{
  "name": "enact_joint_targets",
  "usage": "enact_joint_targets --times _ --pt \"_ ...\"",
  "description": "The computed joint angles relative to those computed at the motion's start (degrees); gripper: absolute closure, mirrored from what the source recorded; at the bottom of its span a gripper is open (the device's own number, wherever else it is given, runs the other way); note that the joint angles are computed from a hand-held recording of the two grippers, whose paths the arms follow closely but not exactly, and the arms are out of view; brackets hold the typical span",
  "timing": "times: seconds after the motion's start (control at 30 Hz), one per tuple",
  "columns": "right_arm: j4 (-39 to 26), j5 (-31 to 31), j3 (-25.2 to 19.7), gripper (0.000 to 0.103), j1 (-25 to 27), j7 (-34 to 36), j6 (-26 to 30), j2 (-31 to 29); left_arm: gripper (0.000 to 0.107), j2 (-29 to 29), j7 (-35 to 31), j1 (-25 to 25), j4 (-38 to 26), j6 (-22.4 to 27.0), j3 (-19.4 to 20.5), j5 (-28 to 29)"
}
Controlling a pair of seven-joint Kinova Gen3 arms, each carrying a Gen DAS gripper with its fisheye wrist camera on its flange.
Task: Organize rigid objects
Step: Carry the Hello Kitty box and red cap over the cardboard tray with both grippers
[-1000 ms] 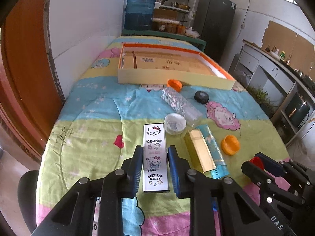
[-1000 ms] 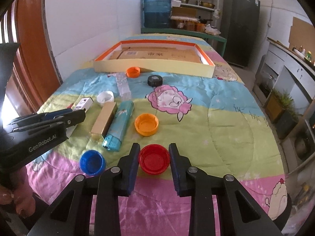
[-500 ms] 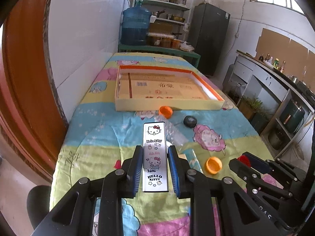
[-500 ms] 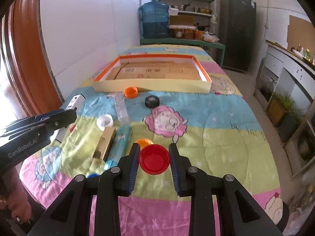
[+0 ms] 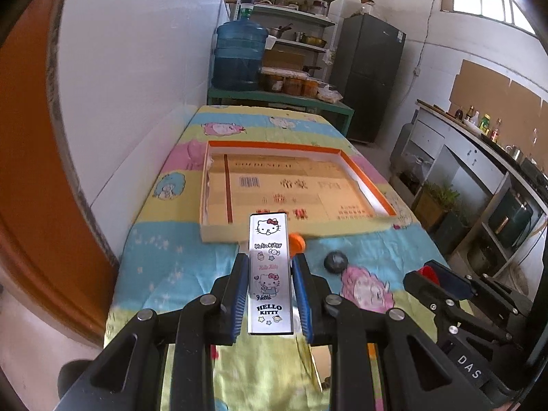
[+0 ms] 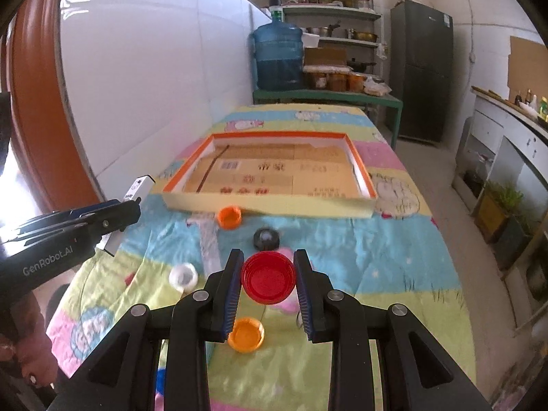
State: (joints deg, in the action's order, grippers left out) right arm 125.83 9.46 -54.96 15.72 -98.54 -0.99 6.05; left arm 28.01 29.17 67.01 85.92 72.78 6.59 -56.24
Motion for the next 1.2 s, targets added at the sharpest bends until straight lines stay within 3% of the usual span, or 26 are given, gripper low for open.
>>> enact_joint_targets --times 0.13,0.37,0.57,1.2 --pt "-3.8 -0.1 -4.1 0.072 4.1 2.8 2.1 4.1 0.081 -0.7 -2.3 -2.3 -0.2 -1.3 -0.3 0.3" --pt "-11.3 -1.9 7.2 0.072 -6.9 7.9 5.1 8.6 0.081 -1.3 -6.8 -6.9 -0.3 -5.0 -1.2 1.1" --pt "-17.8 -3.8 13.3 0.072 -13.3 12.1 7.5 12.6 0.081 -1.1 -11.2 -11.1 -0.6 -8.9 -2.3 2.9" --pt "-34.0 -12.3 27.6 0.072 -27.9 23.3 15.1 23.5 0.081 2.4 -20.1 -16.8 -3.7 -14.1 -6.0 8.9"
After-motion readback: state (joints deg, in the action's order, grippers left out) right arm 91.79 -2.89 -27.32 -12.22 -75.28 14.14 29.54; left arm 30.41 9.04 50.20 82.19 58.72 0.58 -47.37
